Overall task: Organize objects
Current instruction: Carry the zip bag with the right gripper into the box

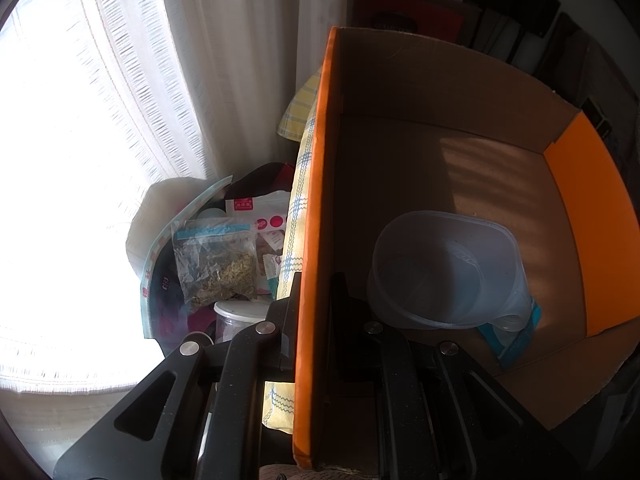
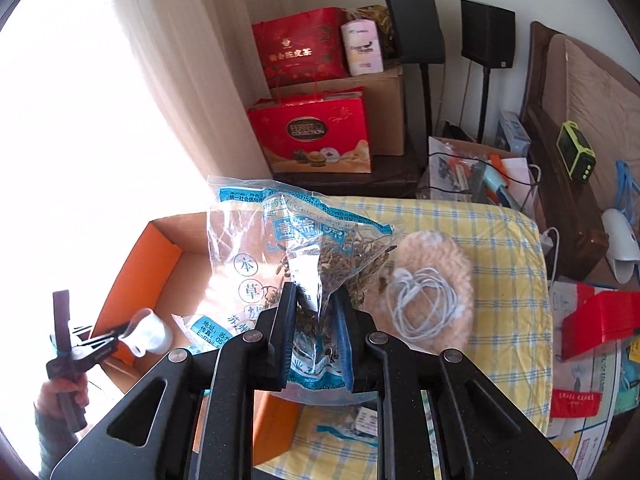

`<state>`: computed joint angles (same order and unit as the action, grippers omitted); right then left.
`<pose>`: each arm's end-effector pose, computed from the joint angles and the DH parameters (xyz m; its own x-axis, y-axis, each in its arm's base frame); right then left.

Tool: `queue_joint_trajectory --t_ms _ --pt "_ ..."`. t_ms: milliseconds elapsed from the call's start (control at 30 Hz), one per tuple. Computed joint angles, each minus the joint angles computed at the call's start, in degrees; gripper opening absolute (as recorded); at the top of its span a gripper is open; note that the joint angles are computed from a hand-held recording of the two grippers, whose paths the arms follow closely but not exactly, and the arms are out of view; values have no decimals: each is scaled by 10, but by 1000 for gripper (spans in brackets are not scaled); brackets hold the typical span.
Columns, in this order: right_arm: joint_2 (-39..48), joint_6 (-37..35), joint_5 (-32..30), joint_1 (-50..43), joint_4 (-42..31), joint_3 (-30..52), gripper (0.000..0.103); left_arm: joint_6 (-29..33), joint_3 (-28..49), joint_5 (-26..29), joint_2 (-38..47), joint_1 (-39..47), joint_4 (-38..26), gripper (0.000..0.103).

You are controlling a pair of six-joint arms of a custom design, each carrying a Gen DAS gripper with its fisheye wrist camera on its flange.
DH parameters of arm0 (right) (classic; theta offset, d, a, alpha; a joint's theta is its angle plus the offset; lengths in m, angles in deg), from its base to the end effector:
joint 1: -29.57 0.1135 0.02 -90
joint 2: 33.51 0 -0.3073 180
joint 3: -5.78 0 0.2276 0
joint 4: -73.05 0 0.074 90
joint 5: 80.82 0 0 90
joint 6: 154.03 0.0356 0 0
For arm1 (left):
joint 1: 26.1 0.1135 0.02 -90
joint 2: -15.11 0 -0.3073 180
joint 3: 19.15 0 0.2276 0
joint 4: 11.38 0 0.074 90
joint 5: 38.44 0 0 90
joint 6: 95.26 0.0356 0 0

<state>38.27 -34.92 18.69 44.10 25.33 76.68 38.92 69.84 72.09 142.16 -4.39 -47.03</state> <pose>0.2180 0.0504 0.3201 -0.7033 0.3134 -0.6381 0.2295 0.9496 0.2134 0.3897 0.1417 0.1154 -0.8173 0.3771 -0.4358 0.4386 0.8975 -0.0459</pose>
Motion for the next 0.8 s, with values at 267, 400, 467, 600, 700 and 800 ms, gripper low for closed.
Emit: queue_joint_trajectory --t_ms 267,400,467,600,700,800 --pt "119 14 -15 55 36 62 18 21 41 8 16 22 -35 11" --pt "172 18 -13 74 43 88 18 33 67 12 28 34 -55 11" --pt "199 20 -13 76 49 97 18 36 72 13 30 37 -59 11" --pt "249 30 -10 69 57 107 18 46 87 16 35 46 -74 11" --pt "280 31 7 67 52 119 18 49 89 16 36 49 -77 11" --pt "304 34 23 67 46 129 23 54 112 18 46 54 -92 11"
